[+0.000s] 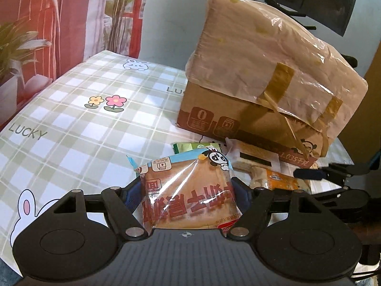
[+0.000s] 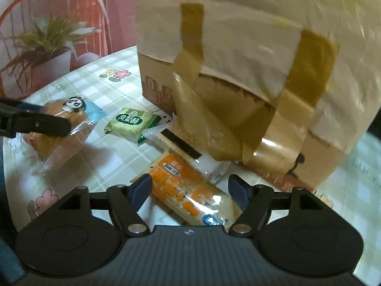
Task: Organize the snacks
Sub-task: 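Grasp the panda bread packet with the left tool while the right tool grasps the orange bar, then lift both packets over the lined box and open both tools to drop them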
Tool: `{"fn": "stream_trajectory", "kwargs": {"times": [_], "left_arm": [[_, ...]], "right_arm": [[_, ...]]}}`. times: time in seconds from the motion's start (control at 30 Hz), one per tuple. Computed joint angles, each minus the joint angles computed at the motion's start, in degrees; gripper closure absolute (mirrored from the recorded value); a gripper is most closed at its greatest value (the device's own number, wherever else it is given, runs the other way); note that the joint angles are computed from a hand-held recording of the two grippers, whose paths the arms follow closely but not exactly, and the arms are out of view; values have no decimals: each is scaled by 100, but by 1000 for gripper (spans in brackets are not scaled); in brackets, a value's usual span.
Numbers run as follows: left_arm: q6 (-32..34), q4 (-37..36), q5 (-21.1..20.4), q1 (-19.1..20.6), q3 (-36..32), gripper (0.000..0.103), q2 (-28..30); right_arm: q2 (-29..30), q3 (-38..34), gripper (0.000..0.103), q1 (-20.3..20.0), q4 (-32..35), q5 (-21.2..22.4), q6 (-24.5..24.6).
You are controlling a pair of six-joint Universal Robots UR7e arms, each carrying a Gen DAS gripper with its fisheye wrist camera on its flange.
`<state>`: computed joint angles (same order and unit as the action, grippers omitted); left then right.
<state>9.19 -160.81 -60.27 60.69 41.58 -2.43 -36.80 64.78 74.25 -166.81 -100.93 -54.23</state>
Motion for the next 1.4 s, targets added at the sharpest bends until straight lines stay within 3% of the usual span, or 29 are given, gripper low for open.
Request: {"fn": "stream_trajectory", "kwargs": {"times": [0.17, 0.23, 0.33, 0.47, 0.7, 0.8, 1.2, 1.3, 1.4], "left_arm": [[-78, 60, -25, 26, -64, 25, 40], [-70, 60, -54, 23, -56, 25, 42], [-16, 74, -105, 32, -61, 25, 45], [29, -22, -149, 44, 76, 25, -26], [-71, -66, -72, 51, 46, 25, -21], [20, -154, -133, 51, 25, 25, -24], [1099, -842, -676, -65, -368, 25, -154], [1326, -847, -872, -132, -854, 25, 7], [1537, -562, -1111, -200, -1836, 25, 432]], "right_arm": [[-166, 157, 29, 41, 282, -201, 683], [-289, 281, 29, 48, 481, -173, 1123], [-393, 396, 29, 59, 646, -112, 1406], [-283, 372, 32, 110, 495, -296, 1201], [-242, 563, 59, 46, -1, -233, 836], [-394, 763, 63, -4, -56, 116, 852], [-927, 1183, 63, 104, -657, 1569, 493], [-1004, 1132, 63, 164, -780, 1985, 513], [-1004, 964, 63, 238, -886, 2202, 455]]}}
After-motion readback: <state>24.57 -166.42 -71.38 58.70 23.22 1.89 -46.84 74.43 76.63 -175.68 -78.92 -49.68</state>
